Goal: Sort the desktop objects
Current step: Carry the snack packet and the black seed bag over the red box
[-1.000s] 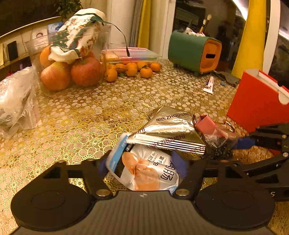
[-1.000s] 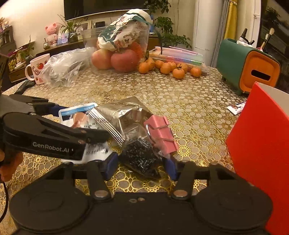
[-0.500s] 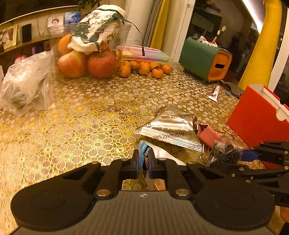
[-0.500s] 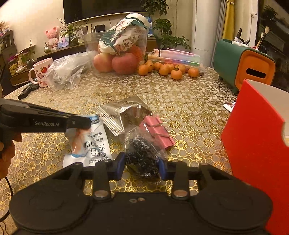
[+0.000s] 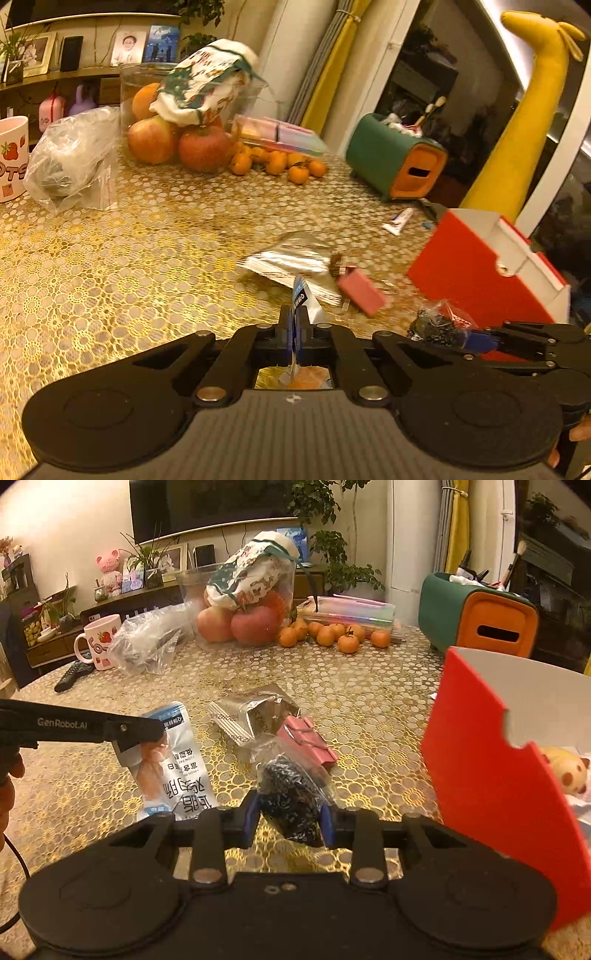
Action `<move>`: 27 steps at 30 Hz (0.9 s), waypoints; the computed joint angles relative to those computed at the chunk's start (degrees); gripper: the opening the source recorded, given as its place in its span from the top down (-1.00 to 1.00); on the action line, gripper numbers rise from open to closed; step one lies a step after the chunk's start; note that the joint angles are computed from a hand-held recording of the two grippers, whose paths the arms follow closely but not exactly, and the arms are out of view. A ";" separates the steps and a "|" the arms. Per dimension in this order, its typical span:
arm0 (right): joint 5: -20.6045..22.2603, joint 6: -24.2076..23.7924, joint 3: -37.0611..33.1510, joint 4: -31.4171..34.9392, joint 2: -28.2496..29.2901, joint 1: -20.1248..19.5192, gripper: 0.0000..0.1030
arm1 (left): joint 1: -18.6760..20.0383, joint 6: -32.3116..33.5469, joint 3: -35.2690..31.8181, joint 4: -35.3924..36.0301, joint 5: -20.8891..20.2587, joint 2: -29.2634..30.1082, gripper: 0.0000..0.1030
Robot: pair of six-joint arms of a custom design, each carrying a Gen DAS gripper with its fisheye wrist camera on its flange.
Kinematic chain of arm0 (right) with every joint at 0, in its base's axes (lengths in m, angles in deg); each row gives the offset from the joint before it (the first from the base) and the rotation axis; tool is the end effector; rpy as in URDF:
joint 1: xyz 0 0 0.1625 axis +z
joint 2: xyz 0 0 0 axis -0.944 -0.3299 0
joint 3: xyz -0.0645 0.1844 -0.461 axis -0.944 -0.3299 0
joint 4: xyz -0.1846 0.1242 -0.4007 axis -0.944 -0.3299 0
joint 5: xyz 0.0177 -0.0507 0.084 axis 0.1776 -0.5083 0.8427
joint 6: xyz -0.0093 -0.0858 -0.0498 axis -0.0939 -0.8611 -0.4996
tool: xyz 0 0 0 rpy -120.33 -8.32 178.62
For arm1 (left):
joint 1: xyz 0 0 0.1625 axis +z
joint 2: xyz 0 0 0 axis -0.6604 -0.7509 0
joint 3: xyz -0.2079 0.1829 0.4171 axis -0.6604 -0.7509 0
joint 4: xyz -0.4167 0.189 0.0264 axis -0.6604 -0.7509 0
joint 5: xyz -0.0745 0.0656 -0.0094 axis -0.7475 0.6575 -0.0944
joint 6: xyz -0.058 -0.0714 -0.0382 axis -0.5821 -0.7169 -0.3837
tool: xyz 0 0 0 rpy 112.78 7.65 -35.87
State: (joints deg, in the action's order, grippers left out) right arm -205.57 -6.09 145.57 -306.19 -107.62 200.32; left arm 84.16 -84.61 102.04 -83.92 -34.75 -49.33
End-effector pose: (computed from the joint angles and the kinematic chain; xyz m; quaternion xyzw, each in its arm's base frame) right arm 0.2976 -0.2658 0.0559 0.2157 -0.8625 0.3544 0.2898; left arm -0.0758 -0.3250 0.2799 0.2486 0.9042 -0.3175 0.1410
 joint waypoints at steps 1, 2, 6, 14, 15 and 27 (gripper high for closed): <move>-0.15 0.45 0.39 0.43 -0.63 0.48 0.38 | -1.11 -1.05 0.08 1.54 0.24 -1.02 0.99; -0.39 0.91 0.71 1.02 -1.29 0.99 0.38 | -2.18 -2.03 0.15 3.17 0.33 -2.14 0.99; -1.47 3.08 2.13 4.20 -4.46 3.12 0.39 | -7.21 -5.75 0.62 9.48 1.39 -6.44 0.99; -4.20 9.91 4.90 16.12 -12.76 7.27 0.39 | -15.79 -14.76 0.48 20.57 2.12 -12.57 0.99; -4.35 10.40 5.14 17.81 -13.94 7.75 0.39 | -16.82 -15.58 0.38 21.54 2.18 -12.98 0.99; -4.43 17.53 7.98 41.16 -32.04 13.09 0.39 | -27.03 -22.20 -1.40 23.22 1.15 -10.96 0.99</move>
